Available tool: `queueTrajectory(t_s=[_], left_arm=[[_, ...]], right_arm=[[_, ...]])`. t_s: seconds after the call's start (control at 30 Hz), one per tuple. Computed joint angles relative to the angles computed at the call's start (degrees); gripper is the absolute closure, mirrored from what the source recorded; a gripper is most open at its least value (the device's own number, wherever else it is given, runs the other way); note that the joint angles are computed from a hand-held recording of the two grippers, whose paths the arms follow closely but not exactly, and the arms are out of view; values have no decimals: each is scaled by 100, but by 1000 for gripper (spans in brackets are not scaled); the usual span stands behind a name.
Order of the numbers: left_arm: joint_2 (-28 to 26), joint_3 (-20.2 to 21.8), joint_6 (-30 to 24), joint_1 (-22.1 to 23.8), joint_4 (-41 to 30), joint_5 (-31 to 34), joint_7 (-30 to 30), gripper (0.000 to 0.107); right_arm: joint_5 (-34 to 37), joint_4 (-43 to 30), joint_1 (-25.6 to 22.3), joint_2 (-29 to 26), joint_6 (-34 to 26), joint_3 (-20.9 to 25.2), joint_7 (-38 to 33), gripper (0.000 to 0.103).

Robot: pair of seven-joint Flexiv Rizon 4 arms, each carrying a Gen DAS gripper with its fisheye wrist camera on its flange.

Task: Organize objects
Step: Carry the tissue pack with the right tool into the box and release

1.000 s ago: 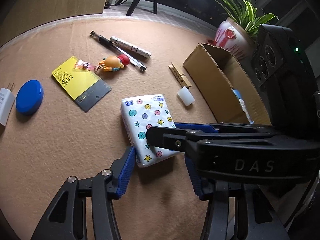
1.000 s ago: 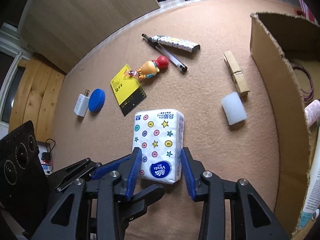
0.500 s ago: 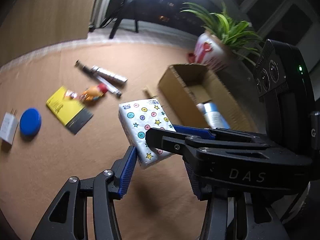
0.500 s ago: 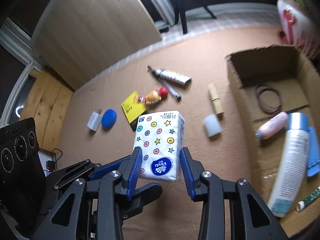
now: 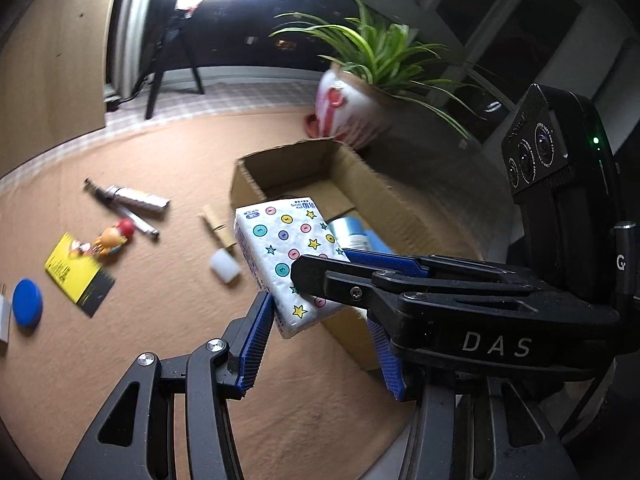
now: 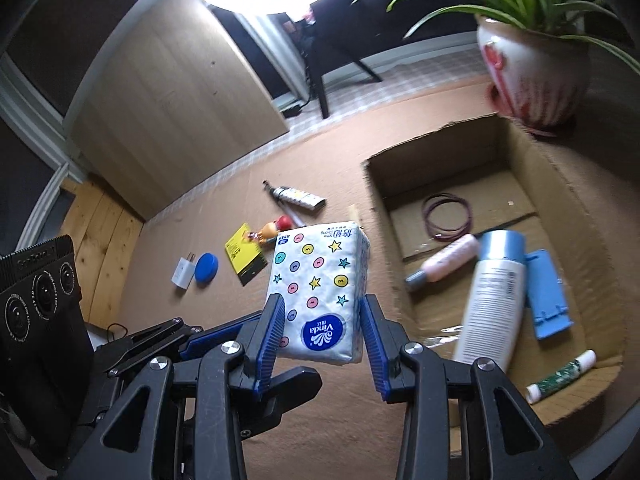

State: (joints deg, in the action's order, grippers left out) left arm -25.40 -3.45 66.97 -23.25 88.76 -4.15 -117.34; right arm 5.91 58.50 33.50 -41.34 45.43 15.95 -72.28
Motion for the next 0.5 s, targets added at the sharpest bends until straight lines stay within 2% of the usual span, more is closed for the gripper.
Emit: queueTrajectory(t_s=[0.5], left_arm=[[-814, 24, -666, -286, -1478, 263, 265, 55]], right_arm=[[-72, 646, -340, 401, 475, -96, 234, 67]])
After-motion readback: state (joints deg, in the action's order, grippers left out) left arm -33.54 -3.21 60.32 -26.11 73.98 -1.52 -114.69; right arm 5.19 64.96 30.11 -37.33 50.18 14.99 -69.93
